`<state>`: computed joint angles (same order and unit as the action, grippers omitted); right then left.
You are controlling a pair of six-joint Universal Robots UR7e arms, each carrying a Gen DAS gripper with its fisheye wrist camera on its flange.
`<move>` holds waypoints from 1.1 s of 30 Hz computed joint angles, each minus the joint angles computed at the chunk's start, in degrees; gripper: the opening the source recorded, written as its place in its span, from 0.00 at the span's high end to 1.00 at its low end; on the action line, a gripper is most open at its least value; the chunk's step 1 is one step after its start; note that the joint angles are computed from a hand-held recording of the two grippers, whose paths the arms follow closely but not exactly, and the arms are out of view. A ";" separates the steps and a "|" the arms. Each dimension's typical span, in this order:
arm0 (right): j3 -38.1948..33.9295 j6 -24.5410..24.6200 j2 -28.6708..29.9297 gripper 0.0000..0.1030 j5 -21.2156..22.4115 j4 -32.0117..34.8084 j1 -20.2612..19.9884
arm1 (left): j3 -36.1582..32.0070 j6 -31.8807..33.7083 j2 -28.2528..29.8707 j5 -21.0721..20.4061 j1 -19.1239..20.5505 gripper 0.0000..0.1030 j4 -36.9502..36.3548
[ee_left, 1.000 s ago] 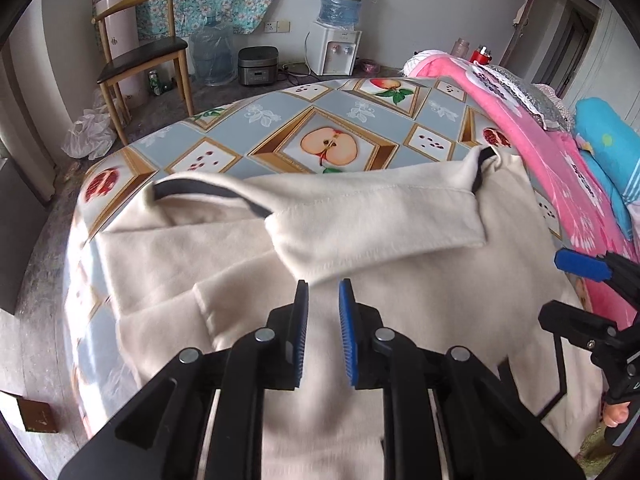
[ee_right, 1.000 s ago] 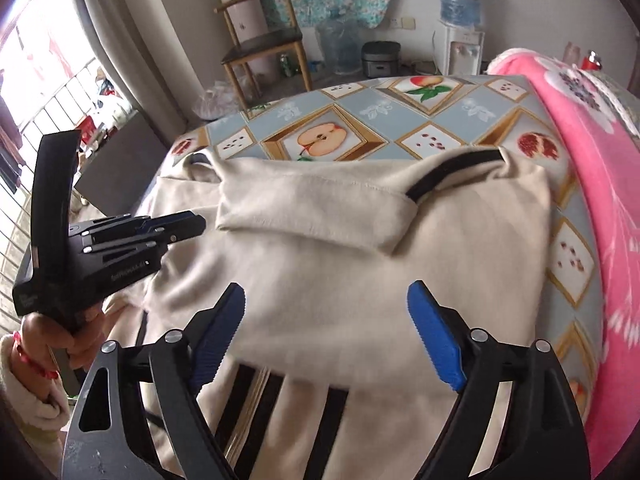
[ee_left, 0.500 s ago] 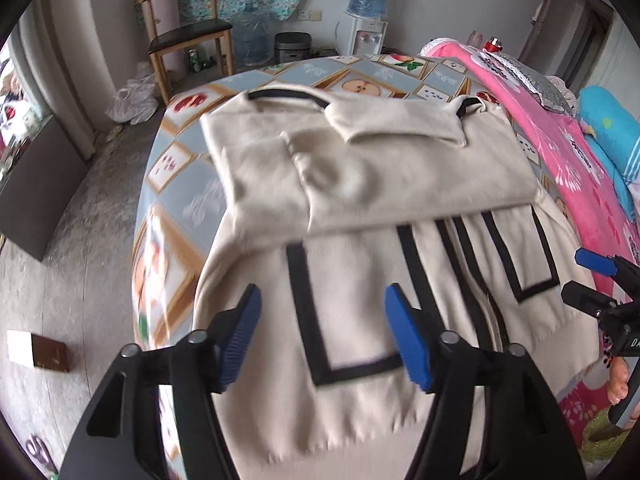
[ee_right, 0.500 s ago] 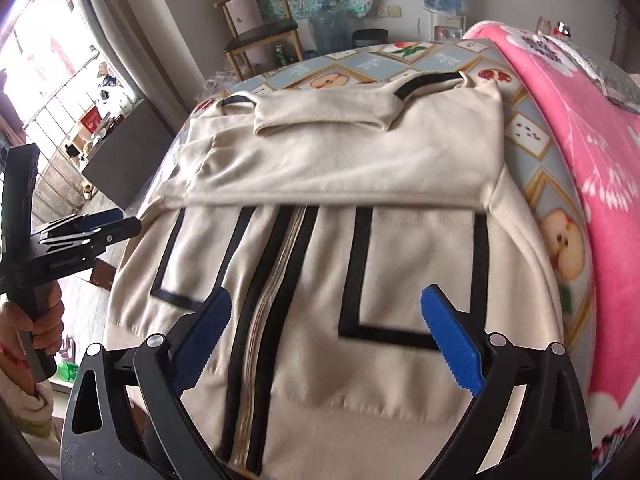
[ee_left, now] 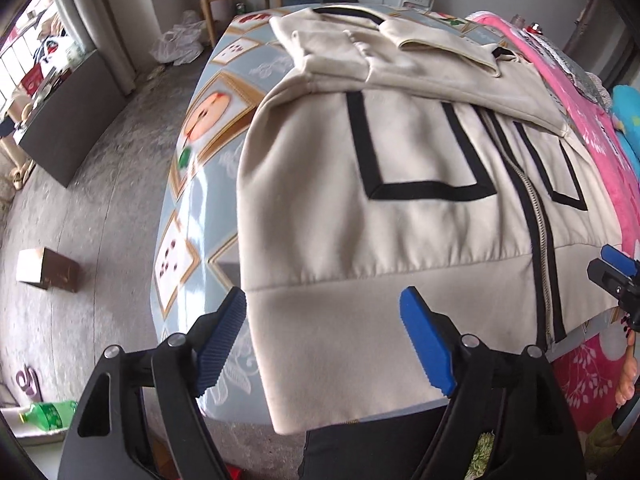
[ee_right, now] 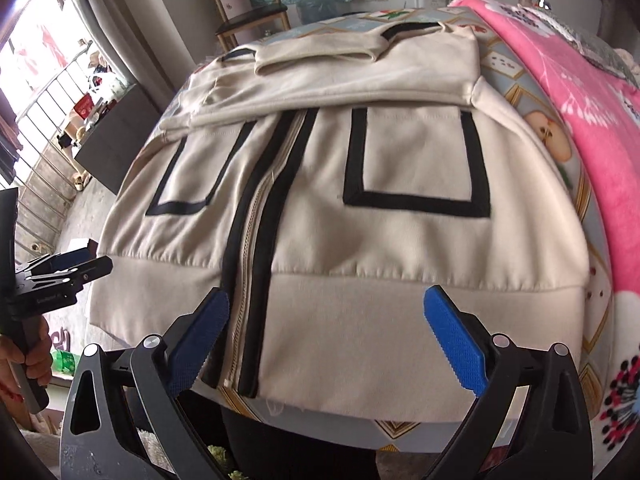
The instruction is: Fold large clothes
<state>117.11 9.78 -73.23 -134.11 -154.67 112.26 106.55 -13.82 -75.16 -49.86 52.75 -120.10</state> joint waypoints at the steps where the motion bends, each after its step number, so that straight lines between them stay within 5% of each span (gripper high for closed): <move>1: 0.29 -0.30 0.03 0.08 -0.36 -0.32 0.09 | 0.31 -0.81 -0.35 0.28 0.05 0.25 0.47; 25: 5.44 -4.75 -3.49 0.08 -0.53 -9.64 -0.27 | 5.80 -7.46 -8.18 -2.93 0.55 0.25 -5.66; 33: 4.08 -4.03 -2.58 0.08 -0.22 -8.00 0.10 | 9.38 -6.19 -11.96 -8.95 1.88 0.30 -12.23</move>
<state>121.19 5.75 -75.80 -134.33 -162.67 112.35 115.92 -20.00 -87.12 -58.81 54.63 -132.33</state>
